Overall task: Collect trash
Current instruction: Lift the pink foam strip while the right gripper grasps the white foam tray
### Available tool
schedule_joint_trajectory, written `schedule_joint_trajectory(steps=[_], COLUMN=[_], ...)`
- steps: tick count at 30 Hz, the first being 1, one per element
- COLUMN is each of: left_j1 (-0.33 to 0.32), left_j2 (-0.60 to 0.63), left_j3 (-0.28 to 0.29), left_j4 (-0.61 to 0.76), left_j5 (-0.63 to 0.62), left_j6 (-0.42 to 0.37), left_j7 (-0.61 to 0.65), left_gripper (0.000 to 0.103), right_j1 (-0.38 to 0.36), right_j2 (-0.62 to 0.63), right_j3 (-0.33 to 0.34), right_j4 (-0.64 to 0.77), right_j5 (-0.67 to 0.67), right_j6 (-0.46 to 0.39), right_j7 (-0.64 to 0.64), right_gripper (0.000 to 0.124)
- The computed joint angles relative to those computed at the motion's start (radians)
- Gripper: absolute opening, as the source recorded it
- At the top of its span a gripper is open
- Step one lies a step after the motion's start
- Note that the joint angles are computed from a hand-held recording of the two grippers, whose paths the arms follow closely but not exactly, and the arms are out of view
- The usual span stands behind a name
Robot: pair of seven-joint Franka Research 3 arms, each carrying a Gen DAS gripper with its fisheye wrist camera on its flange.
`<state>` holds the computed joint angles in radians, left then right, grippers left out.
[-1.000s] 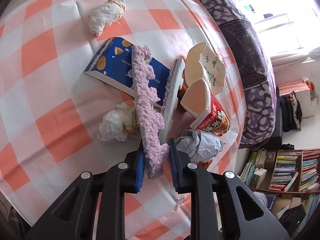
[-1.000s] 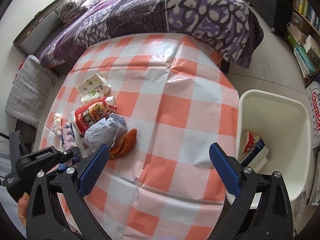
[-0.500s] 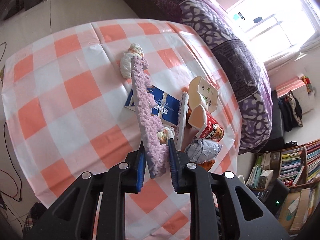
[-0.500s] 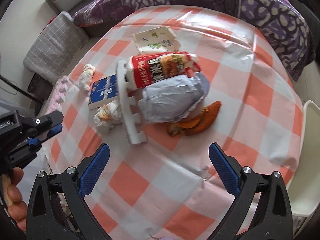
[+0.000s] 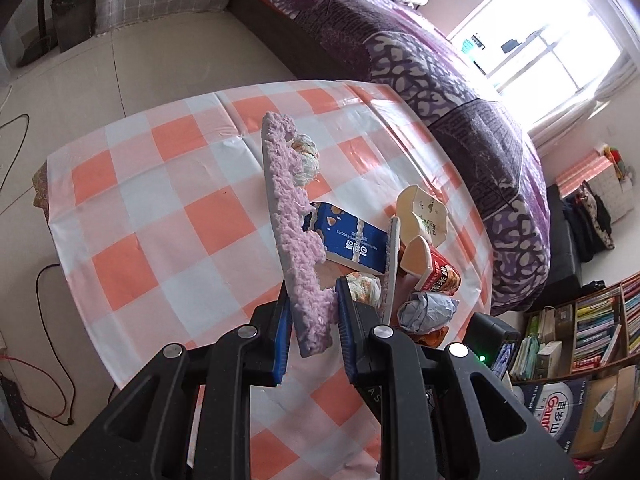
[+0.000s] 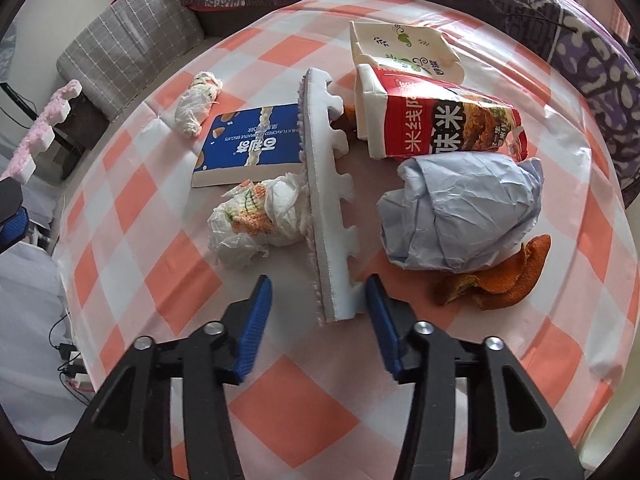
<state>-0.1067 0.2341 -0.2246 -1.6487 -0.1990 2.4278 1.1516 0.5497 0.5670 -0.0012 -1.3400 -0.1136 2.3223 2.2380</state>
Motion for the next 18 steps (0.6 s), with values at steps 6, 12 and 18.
schedule_joint_trajectory(steps=[6, 12, 18], left_j1=[-0.004, -0.019, -0.027], left_j2=[-0.007, -0.016, -0.012], left_j3=[0.003, 0.003, -0.002], left_j4=[-0.002, -0.006, 0.005], left_j5=[0.023, 0.061, 0.065], left_j6=[0.011, 0.034, 0.040], left_j7=[-0.005, -0.017, -0.021], left_gripper=[0.021, 0.021, 0.021], right_j1=[-0.022, -0.013, -0.015], right_j2=[-0.046, -0.141, -0.221], right_j3=[0.018, -0.002, -0.018], right_j4=[-0.065, -0.168, -0.251], right_j5=[0.060, 0.028, -0.036], right_j6=[0.099, 0.228, 0.289], right_j7=[-0.006, 0.041, 0.105], right_gripper=[0.010, 0.009, 0.009])
